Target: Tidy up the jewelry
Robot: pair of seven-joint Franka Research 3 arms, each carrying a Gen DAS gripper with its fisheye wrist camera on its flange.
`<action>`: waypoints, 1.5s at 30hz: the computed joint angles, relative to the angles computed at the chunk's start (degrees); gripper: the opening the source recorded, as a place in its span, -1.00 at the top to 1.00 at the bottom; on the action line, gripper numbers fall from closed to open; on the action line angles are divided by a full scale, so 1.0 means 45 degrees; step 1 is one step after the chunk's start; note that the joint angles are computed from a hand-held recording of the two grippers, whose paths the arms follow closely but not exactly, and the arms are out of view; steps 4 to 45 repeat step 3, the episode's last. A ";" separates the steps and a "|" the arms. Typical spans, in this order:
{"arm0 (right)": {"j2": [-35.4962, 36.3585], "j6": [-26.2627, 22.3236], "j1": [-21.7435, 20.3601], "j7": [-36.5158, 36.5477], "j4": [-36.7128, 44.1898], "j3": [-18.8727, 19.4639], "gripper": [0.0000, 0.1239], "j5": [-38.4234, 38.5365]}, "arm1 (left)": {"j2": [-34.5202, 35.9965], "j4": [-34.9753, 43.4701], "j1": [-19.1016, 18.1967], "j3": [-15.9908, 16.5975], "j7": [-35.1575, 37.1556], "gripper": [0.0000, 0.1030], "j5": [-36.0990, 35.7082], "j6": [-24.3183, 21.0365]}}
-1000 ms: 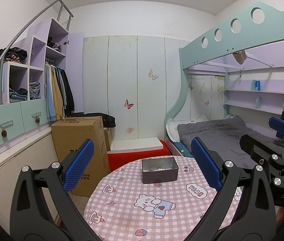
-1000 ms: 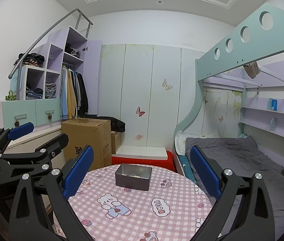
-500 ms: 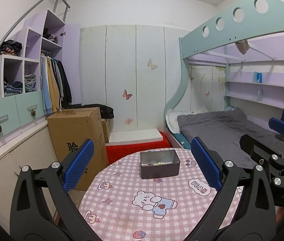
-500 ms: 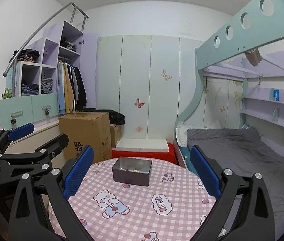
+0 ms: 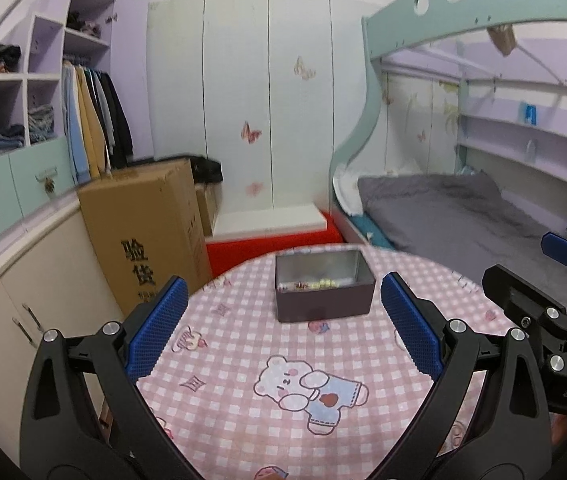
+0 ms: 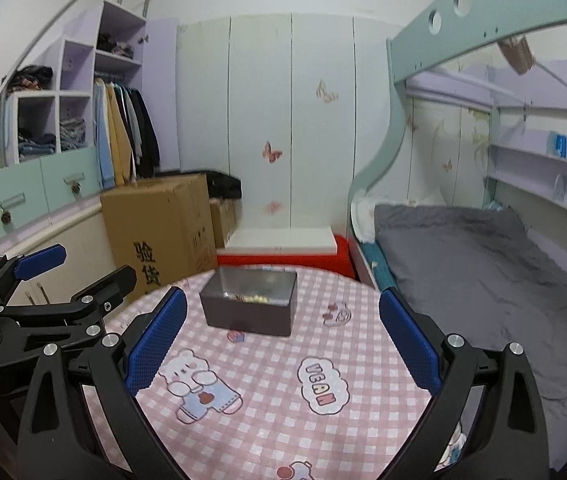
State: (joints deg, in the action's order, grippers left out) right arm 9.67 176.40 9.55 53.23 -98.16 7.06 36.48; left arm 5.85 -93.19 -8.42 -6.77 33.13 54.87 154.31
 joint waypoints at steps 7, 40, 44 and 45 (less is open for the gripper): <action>0.0636 -0.0659 0.0458 0.1383 0.0566 -0.0701 -0.50 -0.1363 | 0.0739 0.0521 0.0102 -0.0096 0.1333 -0.85 -0.1522 -0.0304; 0.0636 -0.0659 0.0458 0.1383 0.0566 -0.0701 -0.50 -0.1363 | 0.0739 0.0521 0.0102 -0.0096 0.1333 -0.85 -0.1522 -0.0304; 0.0636 -0.0659 0.0458 0.1383 0.0566 -0.0701 -0.50 -0.1363 | 0.0739 0.0521 0.0102 -0.0096 0.1333 -0.85 -0.1522 -0.0304; 0.0636 -0.0659 0.0458 0.1383 0.0566 -0.0701 -0.50 -0.1363 | 0.0739 0.0521 0.0102 -0.0096 0.1333 -0.85 -0.1522 -0.0304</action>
